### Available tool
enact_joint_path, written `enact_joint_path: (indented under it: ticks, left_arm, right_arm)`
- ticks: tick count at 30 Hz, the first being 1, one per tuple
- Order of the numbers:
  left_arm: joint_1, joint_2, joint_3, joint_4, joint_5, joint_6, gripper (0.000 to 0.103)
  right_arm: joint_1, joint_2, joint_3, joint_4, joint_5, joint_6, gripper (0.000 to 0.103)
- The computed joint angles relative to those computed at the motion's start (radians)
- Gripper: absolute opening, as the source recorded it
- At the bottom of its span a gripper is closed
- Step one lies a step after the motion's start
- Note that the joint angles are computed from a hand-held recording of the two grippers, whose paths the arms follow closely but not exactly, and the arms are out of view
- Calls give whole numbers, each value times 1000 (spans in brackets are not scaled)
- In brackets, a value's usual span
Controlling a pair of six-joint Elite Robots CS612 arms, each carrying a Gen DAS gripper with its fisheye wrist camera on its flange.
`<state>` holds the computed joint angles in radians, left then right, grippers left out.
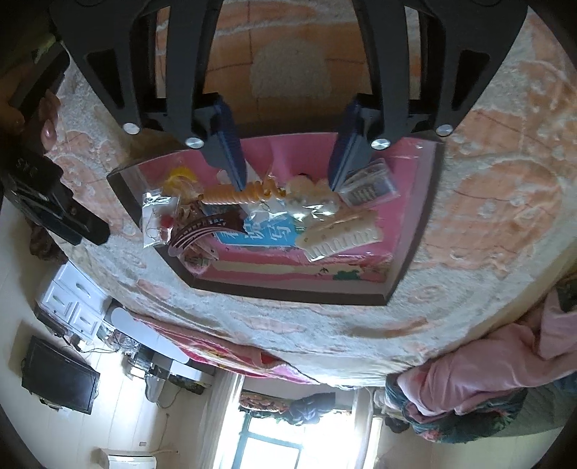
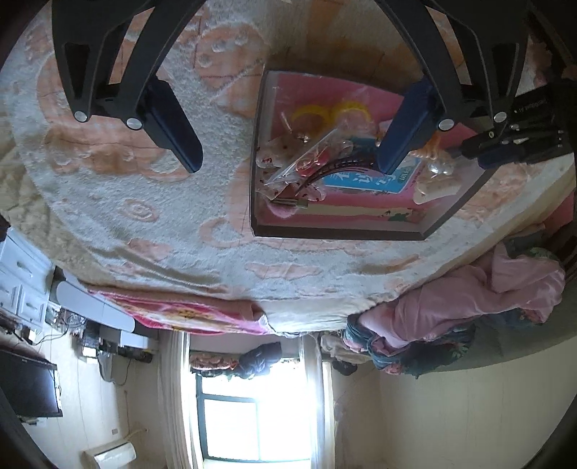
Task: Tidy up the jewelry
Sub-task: 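Open both tools and withdraw them from the pink box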
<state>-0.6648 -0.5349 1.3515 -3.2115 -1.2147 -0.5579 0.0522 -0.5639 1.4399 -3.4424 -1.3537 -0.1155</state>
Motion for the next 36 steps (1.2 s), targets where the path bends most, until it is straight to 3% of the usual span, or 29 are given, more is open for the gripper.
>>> enact_joint_path:
  ticks: [10, 20, 36]
  left_arm:
    - [-26, -40, 65, -67, 127, 17, 91]
    - [-50, -56, 128, -164, 200, 36, 92]
    - [-106, -60, 207, -308, 308, 103, 92]
  right_arm:
    - [2, -27, 80, -135, -9, 22, 96]
    - [3, -49, 173, -319, -13, 17, 96]
    - [3, -55, 276, -459, -4, -7, 96]
